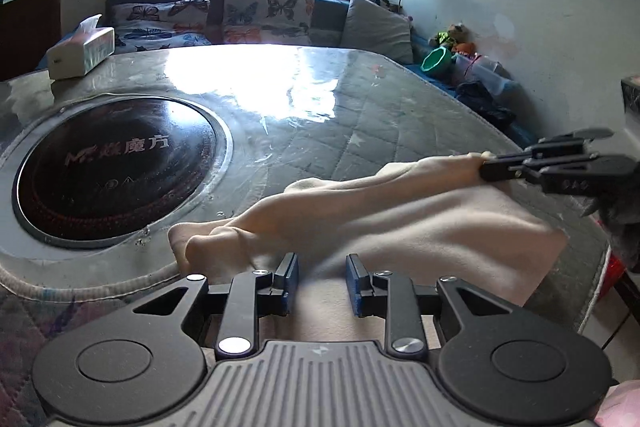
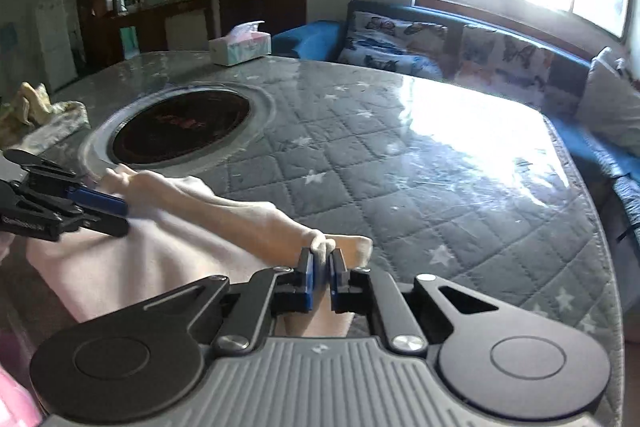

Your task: Fold clothes

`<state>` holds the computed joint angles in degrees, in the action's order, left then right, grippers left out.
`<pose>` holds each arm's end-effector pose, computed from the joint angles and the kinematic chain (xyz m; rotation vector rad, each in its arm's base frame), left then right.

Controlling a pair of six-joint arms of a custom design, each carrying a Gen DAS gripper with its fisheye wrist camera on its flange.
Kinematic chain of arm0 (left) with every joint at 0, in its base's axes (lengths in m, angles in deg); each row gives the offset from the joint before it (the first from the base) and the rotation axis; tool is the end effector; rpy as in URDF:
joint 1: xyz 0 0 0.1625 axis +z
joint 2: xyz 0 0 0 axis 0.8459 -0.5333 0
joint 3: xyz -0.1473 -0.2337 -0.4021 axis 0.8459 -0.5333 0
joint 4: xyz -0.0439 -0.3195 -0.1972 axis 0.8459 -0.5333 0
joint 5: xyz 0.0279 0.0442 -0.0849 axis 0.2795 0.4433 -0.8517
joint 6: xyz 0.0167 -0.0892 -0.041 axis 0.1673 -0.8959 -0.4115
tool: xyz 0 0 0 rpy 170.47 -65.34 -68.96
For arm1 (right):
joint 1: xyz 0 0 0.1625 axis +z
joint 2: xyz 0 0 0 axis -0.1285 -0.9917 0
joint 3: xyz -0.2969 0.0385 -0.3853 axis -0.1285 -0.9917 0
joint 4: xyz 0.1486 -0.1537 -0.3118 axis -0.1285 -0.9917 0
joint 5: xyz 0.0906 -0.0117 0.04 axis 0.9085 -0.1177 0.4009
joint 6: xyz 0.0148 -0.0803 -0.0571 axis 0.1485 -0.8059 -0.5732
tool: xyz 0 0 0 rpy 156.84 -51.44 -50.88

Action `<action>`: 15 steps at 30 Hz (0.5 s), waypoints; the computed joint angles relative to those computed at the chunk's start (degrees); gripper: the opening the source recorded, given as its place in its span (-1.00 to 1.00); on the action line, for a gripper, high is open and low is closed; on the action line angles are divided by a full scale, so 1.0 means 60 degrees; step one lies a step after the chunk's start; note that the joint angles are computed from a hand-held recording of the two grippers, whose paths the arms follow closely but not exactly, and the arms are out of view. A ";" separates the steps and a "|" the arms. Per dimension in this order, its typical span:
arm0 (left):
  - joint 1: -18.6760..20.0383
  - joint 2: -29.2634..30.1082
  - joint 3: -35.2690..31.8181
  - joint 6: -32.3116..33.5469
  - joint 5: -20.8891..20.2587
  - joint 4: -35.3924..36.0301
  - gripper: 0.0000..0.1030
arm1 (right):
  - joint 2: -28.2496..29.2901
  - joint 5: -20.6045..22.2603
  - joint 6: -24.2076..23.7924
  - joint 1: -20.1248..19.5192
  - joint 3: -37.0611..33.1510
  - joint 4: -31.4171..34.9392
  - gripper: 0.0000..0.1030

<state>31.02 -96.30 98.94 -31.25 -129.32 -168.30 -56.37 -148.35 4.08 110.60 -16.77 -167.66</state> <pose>0.1379 -0.7961 0.2701 0.6611 2.4923 -0.9230 0.2967 -0.8268 -0.0665 1.0677 -2.3333 0.7206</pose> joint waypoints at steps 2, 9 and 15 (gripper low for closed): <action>0.0002 0.0001 0.0040 0.0025 0.0023 -0.0088 -0.44 | 0.0197 -0.0209 0.0139 -0.0068 -0.0311 0.0237 -0.75; -0.0153 -0.0081 -0.0050 0.0085 -0.0136 0.0038 -0.47 | 0.0051 0.0094 -0.0041 -0.0039 -0.0269 0.0108 -0.63; -0.0251 0.0355 -0.0956 0.0078 -0.0636 0.0633 -0.53 | 0.0424 0.1293 0.0040 0.0021 -0.1540 0.2203 -0.63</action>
